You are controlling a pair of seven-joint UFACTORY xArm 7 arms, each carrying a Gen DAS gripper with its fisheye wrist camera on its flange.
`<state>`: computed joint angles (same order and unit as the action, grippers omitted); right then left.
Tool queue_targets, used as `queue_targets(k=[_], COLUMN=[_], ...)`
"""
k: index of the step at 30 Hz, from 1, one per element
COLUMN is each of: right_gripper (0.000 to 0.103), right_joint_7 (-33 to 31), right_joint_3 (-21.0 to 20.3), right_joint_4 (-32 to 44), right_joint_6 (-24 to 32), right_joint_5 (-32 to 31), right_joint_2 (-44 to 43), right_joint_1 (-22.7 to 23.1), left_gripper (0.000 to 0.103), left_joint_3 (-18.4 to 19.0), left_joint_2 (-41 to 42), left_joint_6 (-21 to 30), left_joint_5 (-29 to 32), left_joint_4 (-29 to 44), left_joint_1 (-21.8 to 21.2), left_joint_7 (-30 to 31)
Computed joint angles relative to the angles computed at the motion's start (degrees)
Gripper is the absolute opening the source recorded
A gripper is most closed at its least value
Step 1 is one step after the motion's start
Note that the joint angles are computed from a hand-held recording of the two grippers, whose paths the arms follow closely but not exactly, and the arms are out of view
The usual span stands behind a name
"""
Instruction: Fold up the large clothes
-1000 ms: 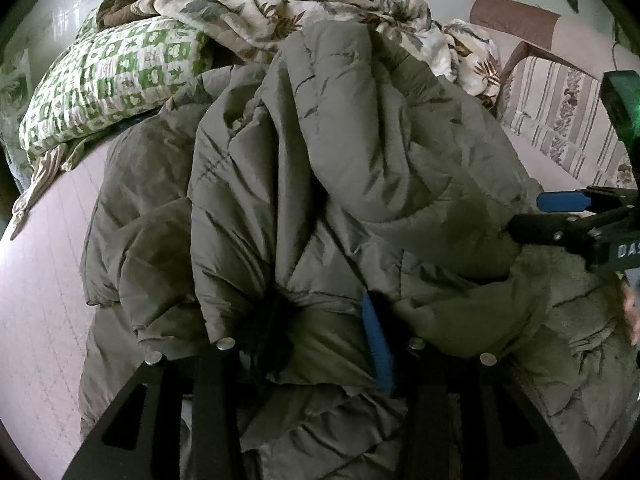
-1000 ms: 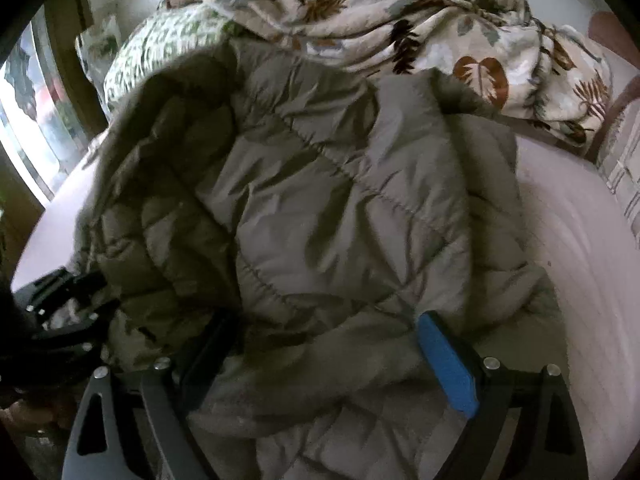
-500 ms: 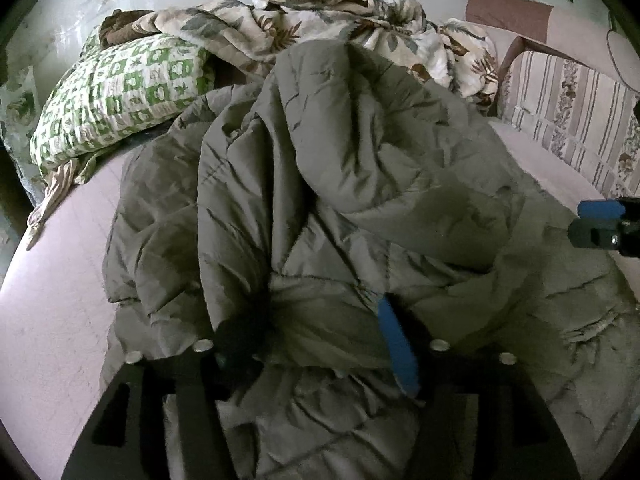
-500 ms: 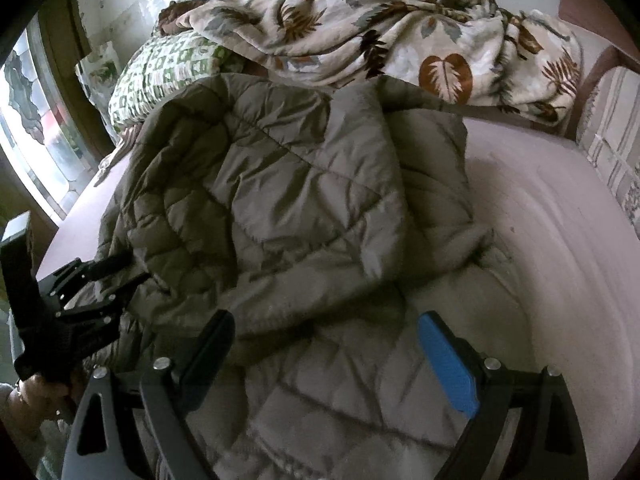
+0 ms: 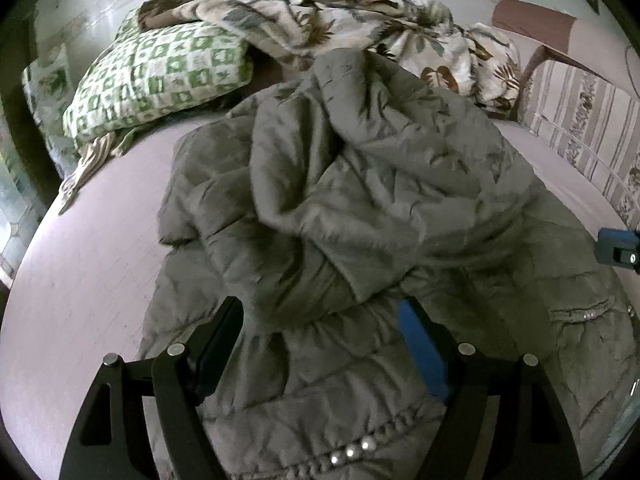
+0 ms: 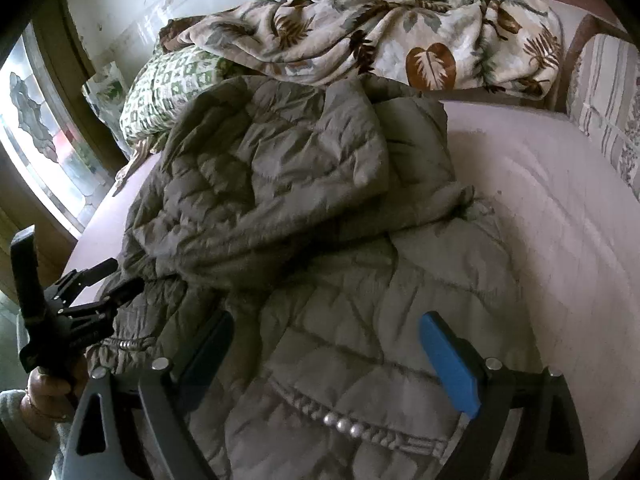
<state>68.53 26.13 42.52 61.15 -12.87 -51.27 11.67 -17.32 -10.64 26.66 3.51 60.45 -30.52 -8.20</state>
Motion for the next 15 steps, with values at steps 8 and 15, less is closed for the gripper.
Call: queue_targets(k=[8, 15], right_gripper=[0.096, 0.096], right_joint_7=[2.7, 3.4], right_joint_3=[1.0, 1.6], right_joint_4=[-1.9, -2.3], right_joint_6=[1.3, 3.6], right_joint_5=[1.7, 2.6], right_joint_2=[-2.3, -4.4], right_joint_1=[1.6, 2.8], left_gripper=[0.081, 0.081], left_joint_3=[0.9, 1.0], left_joint_2=[-2.8, -7.1], left_joint_6=[1.7, 2.5], left_joint_5=[-2.7, -2.4], left_joint_4=[-1.3, -4.6], left_joint_1=[0.2, 1.4], left_joint_7=[-0.2, -0.3])
